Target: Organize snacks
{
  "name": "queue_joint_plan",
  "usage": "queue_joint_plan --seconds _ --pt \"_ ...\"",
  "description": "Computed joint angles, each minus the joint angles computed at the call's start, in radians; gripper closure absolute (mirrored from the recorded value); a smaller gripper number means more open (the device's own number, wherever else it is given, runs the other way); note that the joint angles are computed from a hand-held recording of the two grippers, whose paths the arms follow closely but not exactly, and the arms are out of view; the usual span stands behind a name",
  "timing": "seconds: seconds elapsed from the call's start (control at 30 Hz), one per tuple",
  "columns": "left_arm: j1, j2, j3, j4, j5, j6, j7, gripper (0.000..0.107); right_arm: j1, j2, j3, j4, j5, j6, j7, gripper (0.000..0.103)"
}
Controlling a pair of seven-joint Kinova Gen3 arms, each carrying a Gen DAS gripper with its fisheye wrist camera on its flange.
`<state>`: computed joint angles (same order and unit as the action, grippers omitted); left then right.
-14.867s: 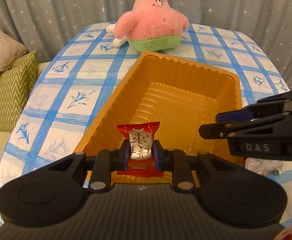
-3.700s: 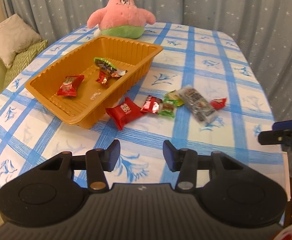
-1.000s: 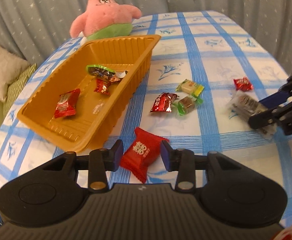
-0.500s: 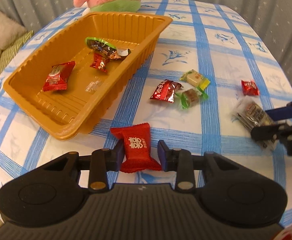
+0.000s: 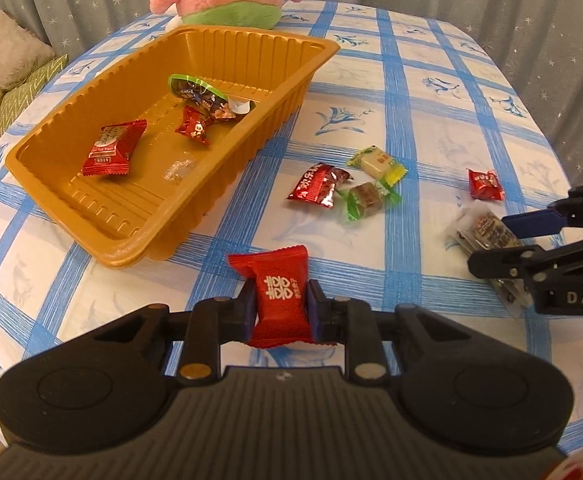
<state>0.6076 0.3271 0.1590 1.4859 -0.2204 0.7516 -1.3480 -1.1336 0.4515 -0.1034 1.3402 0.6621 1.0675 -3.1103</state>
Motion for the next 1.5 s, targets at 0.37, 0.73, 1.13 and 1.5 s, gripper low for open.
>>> queue_joint_plan --seconds 0.37,0.73,1.13,1.5 --pt "0.002 -0.032 0.01 0.032 0.007 -0.016 0.01 0.085 -0.022 0.002 -0.001 0.008 0.012 0.018 -0.019 0.066" --pt "-0.004 -0.086 0.027 0.067 0.016 -0.023 0.023 0.085 -0.05 -0.025 -0.014 0.016 0.04 0.025 -0.078 0.066" --pt "-0.044 -0.156 0.037 0.055 0.022 -0.039 0.033 0.085 -0.049 -0.04 -0.019 -0.037 0.1 -0.004 -0.077 0.066" --pt "-0.085 -0.131 0.008 -0.033 -0.024 -0.032 0.058 0.085 -0.007 0.008 0.028 -0.184 0.106 -0.073 0.054 0.066"
